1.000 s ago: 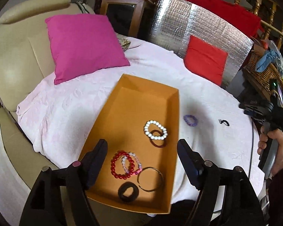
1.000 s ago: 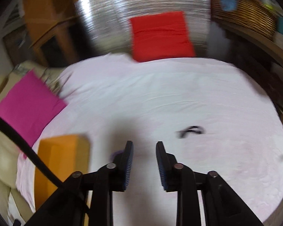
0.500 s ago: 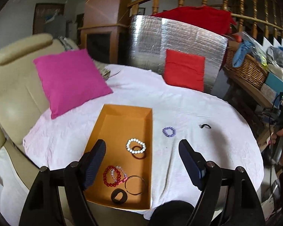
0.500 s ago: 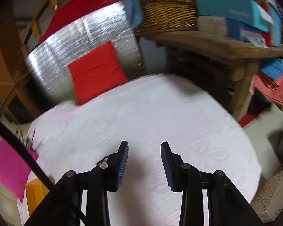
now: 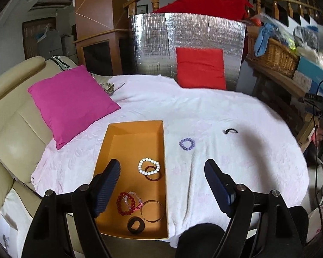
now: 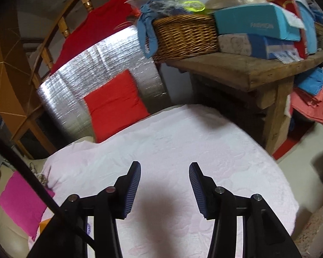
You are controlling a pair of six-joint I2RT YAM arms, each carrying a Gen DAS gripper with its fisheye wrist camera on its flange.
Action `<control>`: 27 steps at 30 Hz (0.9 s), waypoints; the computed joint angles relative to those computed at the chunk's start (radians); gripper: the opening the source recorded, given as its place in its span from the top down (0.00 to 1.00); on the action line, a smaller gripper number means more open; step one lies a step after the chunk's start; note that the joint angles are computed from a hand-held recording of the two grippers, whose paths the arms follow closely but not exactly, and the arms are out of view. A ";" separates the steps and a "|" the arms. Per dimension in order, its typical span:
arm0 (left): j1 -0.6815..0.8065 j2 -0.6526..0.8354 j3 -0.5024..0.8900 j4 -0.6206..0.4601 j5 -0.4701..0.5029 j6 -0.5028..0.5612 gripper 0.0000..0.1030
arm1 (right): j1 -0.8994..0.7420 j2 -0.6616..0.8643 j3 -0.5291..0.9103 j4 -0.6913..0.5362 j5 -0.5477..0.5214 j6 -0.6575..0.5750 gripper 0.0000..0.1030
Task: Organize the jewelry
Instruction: 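Move the right tool toward the black hair tie while the left tool approaches the purple bracelet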
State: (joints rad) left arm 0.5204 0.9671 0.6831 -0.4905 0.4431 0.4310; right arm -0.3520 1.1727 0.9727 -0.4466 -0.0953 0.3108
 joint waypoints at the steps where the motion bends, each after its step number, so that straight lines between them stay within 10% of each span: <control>1: -0.023 0.013 0.002 0.015 -0.033 -0.007 0.21 | 0.003 0.005 -0.012 0.015 -0.020 -0.002 0.51; 27: -0.371 0.540 0.056 0.381 -0.317 -0.218 0.21 | 0.119 0.523 -0.223 0.606 -0.358 0.168 0.51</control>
